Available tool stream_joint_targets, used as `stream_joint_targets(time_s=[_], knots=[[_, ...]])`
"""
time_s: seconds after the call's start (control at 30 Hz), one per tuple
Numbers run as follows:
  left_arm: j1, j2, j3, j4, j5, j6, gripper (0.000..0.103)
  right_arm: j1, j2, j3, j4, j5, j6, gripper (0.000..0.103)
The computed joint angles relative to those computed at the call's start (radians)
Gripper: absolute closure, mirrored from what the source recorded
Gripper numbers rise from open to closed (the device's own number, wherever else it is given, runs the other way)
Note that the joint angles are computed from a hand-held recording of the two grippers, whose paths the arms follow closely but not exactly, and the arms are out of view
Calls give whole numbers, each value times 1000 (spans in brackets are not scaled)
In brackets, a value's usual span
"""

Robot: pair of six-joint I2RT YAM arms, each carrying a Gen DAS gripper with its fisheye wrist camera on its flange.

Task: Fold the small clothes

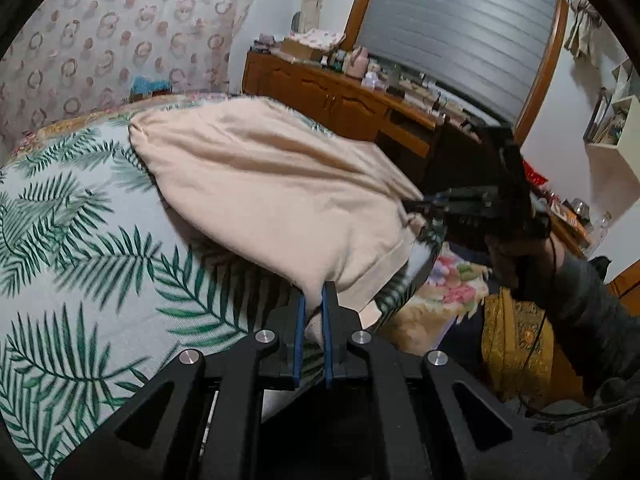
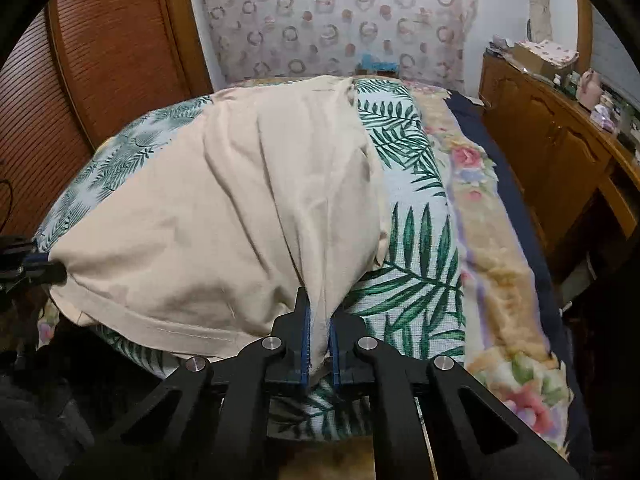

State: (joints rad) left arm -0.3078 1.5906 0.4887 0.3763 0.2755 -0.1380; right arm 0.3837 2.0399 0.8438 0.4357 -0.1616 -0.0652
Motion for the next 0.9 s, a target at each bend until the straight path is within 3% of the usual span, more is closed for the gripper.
stream_joint_targets(time_s=[0.2,0.4,0.7,0.9], knots=[[90,-90,49,-40,73,-14,95,-33,-122,-55,89,-98,55,97],[199,2,243,-99,97,6,95,-46,-129,98,15,-155,63,97],[307,336,675,-245,82,37,95,-32,124,558,-187,-152,70,97],[339,596,981,-390,61,48,95,-8,430,1070,-491,-110,12,97]])
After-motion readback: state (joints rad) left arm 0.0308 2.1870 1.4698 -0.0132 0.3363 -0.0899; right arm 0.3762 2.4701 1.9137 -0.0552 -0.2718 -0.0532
